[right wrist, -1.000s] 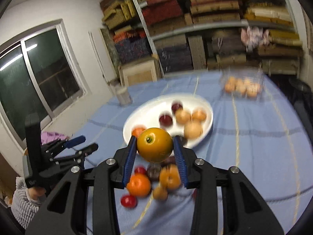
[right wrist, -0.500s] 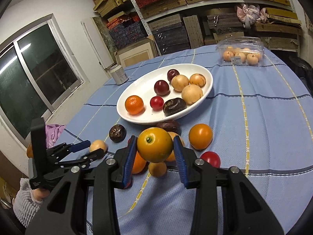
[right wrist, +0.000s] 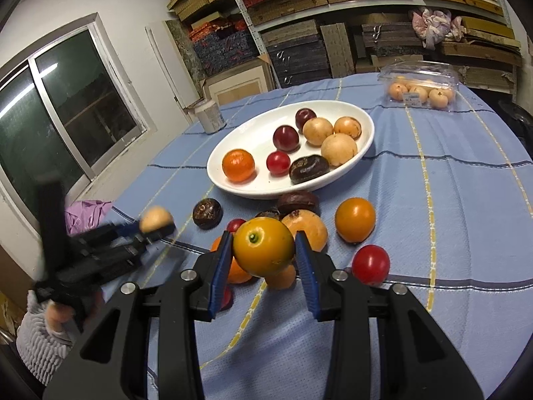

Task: Organize fruits
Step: 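Carry both held fruits onto the white plate and open both tools, then move both open tools back to the remaining fruit cluster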

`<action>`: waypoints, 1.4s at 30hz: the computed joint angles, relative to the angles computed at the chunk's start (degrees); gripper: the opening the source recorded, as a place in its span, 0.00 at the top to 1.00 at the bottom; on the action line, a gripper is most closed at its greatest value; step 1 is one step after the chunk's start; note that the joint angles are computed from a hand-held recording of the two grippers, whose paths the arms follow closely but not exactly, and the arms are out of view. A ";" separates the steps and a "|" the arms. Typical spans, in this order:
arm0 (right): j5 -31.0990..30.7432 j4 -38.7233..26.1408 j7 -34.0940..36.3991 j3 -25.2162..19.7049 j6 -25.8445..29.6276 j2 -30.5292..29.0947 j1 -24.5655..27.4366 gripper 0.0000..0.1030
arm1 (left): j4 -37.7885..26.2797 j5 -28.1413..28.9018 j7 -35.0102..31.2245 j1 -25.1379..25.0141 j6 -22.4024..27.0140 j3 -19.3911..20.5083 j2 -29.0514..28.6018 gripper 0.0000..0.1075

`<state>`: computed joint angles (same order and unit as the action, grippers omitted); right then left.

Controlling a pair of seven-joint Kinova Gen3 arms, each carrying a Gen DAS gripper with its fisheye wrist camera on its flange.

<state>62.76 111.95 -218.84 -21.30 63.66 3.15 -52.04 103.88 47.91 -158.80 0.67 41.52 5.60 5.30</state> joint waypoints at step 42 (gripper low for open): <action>-2.21 -13.31 23.51 -36.69 1.31 -9.54 58.58 0.06 | -18.38 -22.37 26.07 5.61 -8.34 4.45 7.23 0.08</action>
